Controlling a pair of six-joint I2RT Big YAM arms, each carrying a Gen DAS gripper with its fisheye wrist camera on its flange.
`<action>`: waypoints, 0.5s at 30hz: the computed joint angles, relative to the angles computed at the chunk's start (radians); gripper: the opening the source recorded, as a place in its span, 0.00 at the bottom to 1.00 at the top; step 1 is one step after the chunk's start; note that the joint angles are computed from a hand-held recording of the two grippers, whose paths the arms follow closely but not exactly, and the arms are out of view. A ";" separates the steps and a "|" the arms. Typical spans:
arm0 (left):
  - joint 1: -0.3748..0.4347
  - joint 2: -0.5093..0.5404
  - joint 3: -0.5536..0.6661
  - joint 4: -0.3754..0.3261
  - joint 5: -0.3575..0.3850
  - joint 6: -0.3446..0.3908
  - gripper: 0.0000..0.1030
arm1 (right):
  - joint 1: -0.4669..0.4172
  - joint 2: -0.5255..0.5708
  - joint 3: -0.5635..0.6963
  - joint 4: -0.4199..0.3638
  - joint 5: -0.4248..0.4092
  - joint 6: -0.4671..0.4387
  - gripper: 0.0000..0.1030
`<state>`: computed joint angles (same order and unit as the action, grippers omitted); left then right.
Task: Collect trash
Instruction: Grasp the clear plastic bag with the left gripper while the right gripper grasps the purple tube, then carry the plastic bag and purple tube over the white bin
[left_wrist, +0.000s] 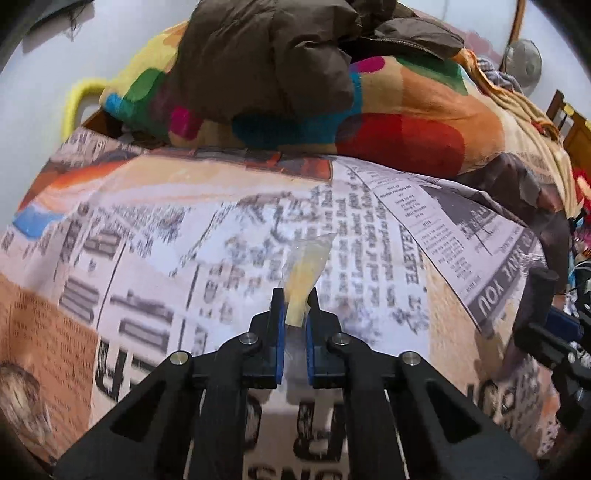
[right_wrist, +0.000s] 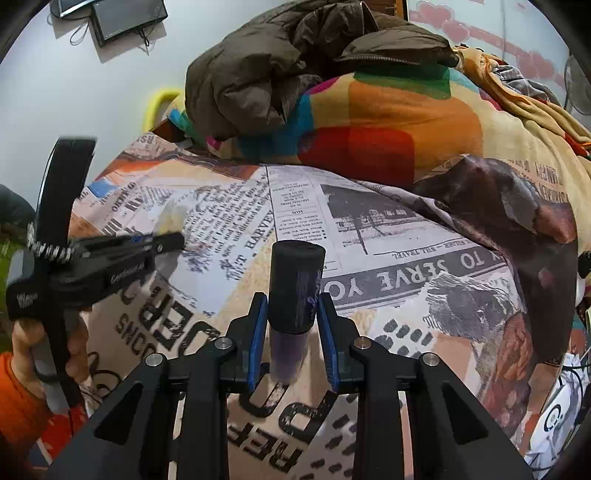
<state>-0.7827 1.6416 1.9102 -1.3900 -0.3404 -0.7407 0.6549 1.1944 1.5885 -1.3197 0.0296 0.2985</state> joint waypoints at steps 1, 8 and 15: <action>-0.006 -0.018 -0.016 0.001 -0.001 -0.013 0.07 | 0.004 -0.001 0.008 -0.006 0.008 -0.001 0.24; -0.064 -0.121 -0.047 -0.042 -0.048 -0.071 0.07 | 0.045 -0.012 0.084 -0.058 0.059 0.016 0.24; -0.146 -0.184 0.025 -0.149 -0.139 -0.131 0.07 | 0.130 -0.001 0.200 -0.112 0.126 0.044 0.24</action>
<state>-0.9288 1.4581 1.9350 -1.5386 -0.4799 -0.8721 0.7846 1.1934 1.7882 -1.4314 0.1561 0.3428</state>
